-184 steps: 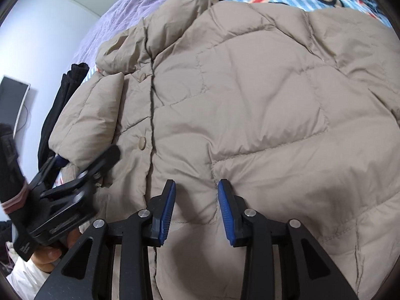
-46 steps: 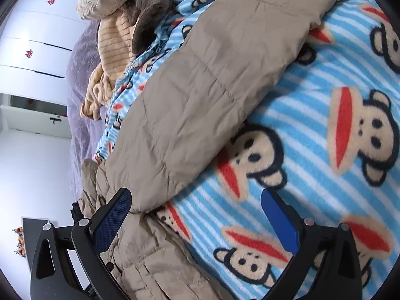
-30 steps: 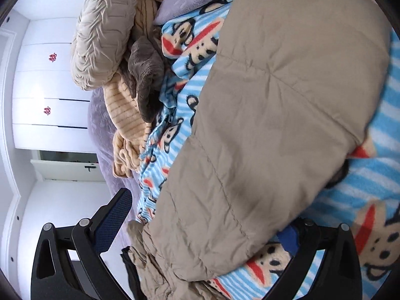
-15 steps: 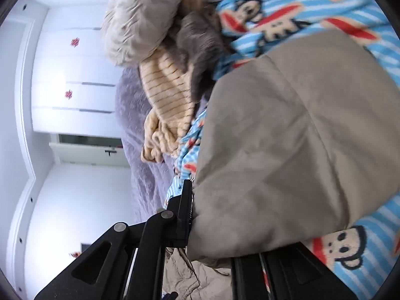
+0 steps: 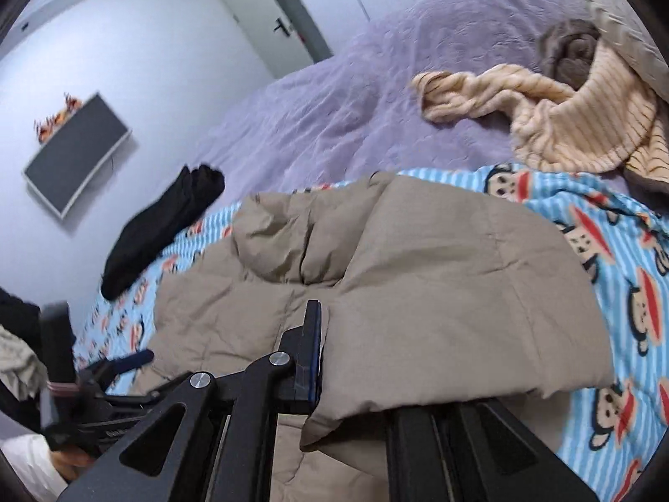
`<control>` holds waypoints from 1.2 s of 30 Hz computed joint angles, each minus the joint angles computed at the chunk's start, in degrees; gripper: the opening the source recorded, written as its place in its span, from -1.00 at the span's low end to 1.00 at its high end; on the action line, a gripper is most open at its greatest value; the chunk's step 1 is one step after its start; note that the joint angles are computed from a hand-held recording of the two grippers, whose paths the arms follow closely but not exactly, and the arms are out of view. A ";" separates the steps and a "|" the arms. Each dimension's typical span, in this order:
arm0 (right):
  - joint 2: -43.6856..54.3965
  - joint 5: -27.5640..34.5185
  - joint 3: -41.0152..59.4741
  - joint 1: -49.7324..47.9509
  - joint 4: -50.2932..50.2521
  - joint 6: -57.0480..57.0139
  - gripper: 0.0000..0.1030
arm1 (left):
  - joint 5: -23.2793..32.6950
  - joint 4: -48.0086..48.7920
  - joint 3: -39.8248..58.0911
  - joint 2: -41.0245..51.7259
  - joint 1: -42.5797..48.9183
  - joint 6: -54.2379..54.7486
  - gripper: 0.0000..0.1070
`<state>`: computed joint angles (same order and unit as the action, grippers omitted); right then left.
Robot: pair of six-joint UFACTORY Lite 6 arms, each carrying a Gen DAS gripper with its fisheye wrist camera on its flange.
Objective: Fold large clothes
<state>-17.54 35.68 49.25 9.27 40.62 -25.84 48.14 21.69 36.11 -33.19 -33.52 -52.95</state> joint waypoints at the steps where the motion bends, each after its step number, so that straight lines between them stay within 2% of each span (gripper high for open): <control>1: 0.57 -2.20 -1.69 3.22 -1.53 2.38 -0.81 | -0.73 -0.75 -0.91 -0.76 1.29 1.32 0.90; 6: 3.13 -9.18 -8.50 12.76 -7.82 14.29 -0.81 | -4.40 -4.89 -4.36 -2.29 5.57 7.17 0.90; 12: 6.05 -11.67 -11.69 13.66 -11.04 20.01 -0.78 | -7.68 -11.06 -4.25 -0.87 8.08 13.38 0.90; 14: 6.21 -10.65 -11.72 12.49 -7.94 18.27 -0.53 | -8.47 -12.74 -3.24 0.36 8.64 15.43 0.90; 15: 6.07 -9.54 -11.78 11.13 -3.99 15.14 -0.14 | -8.78 -13.53 -2.63 0.98 9.18 16.79 0.90; 16: 5.25 -7.74 -11.96 9.52 0.36 11.97 0.36 | -9.05 -14.33 -2.12 1.41 9.75 18.23 0.90; 17: 3.86 -6.10 -12.47 7.78 3.71 9.55 0.53 | -9.35 -14.98 -1.72 1.77 10.24 19.34 0.90; 18: 1.17 -4.66 -13.56 5.81 6.30 8.05 0.57 | -9.65 -15.98 -1.41 2.05 11.12 20.95 0.90; 20: -4.13 -1.62 -15.50 2.05 9.09 6.83 0.57 | -10.25 -18.72 -0.98 2.50 13.25 24.81 0.90; 23: -11.17 3.94 -18.89 -8.75 12.26 4.57 0.57 | -10.98 -22.84 -0.16 3.67 17.02 31.17 0.90; 27: -9.17 11.93 -20.83 -26.84 19.84 -2.76 0.52 | -11.29 -34.99 0.82 5.57 25.97 45.47 0.90; 29: -5.68 13.25 -20.58 -31.34 23.50 -5.96 0.01 | -10.55 -40.80 1.11 6.45 29.76 52.41 0.90; 30: -3.58 13.21 -19.16 -31.46 24.31 -7.25 -0.39 | -10.03 -43.17 1.20 6.78 31.27 55.37 0.90; 31: -2.38 11.92 -17.76 -29.85 24.05 -7.65 -0.62 | -9.51 -45.62 1.16 7.00 32.78 58.43 0.90; 36: -1.41 2.86 -10.03 -12.00 18.66 -3.32 -0.68 | -2.72 -62.12 0.24 7.98 43.72 76.35 0.90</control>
<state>-18.95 38.54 39.22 -2.72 59.28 -29.16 45.43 -40.43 36.35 -25.20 10.21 23.40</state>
